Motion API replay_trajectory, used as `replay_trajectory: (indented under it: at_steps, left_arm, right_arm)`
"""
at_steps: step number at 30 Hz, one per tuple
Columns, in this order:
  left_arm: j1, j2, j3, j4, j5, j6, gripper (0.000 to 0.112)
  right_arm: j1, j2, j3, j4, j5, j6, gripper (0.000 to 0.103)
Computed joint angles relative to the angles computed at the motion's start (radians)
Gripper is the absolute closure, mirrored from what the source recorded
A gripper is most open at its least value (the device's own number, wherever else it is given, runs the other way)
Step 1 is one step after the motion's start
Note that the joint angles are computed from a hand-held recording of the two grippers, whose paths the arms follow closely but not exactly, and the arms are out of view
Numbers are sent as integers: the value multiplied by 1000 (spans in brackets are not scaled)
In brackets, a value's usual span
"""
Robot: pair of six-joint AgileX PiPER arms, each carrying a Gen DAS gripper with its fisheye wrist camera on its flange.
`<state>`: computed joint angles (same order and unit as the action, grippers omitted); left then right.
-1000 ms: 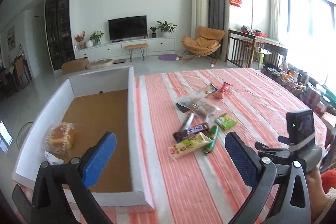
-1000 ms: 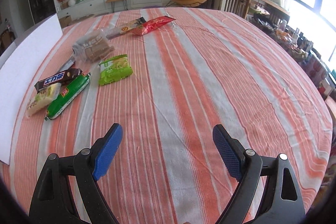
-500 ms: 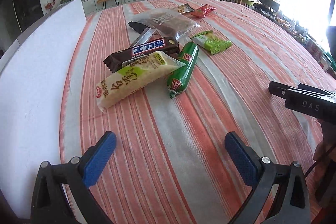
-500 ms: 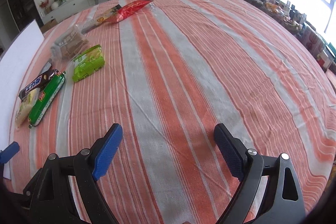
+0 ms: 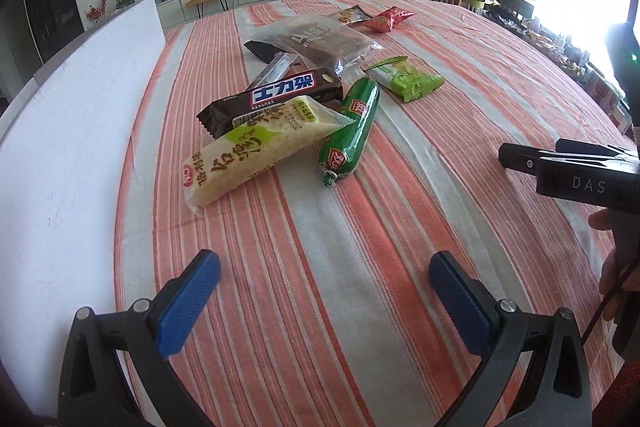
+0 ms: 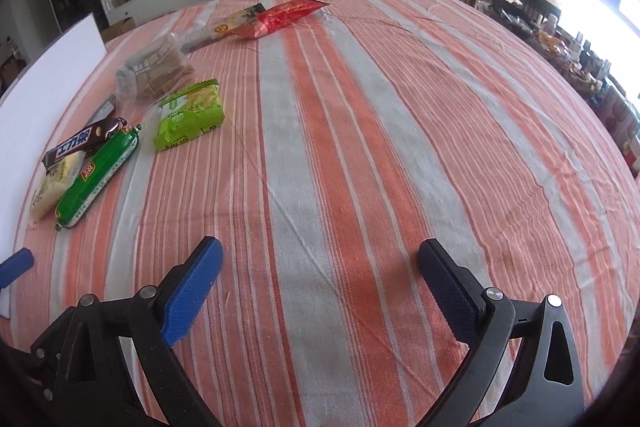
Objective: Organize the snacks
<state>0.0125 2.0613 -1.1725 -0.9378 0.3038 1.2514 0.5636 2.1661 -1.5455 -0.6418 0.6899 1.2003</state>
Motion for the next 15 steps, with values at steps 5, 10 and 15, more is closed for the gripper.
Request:
replay_trajectory:
  at_steps: [5, 10, 15]
  left_arm:
    - [0, 0, 1, -2, -1, 2, 9]
    - [-1, 0, 1, -3, -1, 3, 9]
    - [-1, 0, 1, -2, -1, 2, 9]
  right_arm:
    - [-95, 99, -210, 194, 45, -300, 3]
    - [-109, 166, -283, 85, 12, -225, 3]
    - [-113, 171, -280, 86, 0, -223, 3]
